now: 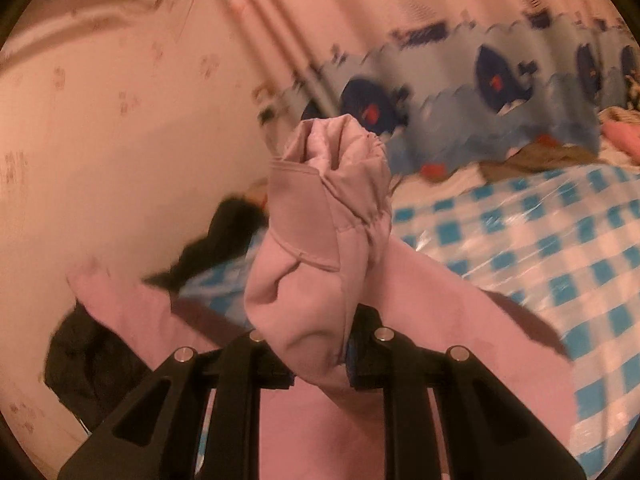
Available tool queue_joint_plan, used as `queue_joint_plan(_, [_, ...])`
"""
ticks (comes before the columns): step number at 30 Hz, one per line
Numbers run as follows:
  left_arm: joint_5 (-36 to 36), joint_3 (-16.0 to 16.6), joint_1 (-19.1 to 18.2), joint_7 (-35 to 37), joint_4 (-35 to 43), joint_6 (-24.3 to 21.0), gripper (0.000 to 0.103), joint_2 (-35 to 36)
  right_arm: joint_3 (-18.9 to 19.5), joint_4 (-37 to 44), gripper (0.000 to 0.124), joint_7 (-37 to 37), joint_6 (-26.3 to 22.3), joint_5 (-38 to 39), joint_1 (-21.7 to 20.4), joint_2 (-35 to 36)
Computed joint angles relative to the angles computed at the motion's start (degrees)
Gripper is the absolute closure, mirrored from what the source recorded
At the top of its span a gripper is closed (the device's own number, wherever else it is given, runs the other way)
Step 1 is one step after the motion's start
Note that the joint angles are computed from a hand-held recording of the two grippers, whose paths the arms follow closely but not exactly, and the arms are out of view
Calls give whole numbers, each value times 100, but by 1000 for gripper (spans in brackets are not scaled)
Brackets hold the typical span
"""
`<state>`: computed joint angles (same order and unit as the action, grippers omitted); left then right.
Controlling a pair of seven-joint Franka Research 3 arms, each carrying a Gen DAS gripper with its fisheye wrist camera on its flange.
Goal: Fold large clothes
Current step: 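Fold the held sleeve across the jacket front with the right gripper, release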
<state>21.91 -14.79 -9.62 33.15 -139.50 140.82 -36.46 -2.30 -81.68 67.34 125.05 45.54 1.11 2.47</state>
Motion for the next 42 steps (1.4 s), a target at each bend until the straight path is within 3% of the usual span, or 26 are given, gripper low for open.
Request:
queue_joint_plan(13, [-367, 389, 66, 189, -531, 60, 8, -698, 442, -1650, 105, 175, 907, -961, 908, -270])
queue_joint_plan(29, [-582, 419, 184, 351, -591, 62, 8, -721, 614, -2643, 101, 414, 1331, -1877, 1363, -112])
queue_joint_plan(32, [-597, 412, 177, 373, -564, 66, 8, -665, 609, -2480, 80, 501, 969, -1844, 1367, 65])
queue_joint_plan(34, [-600, 393, 174, 372, -540, 57, 8, -629, 637, -2411, 38, 147, 720, -1492, 1348, 67])
queue_joint_plan(38, [-615, 398, 156, 396, -515, 65, 8, -577, 605, -2516, 37, -552, 298, -983, 1317, -313])
queue_joint_plan(42, [-626, 413, 151, 409, -542, 94, 8, -608, 357, -3058, 37, -712, 960, -818, 1137, -1004])
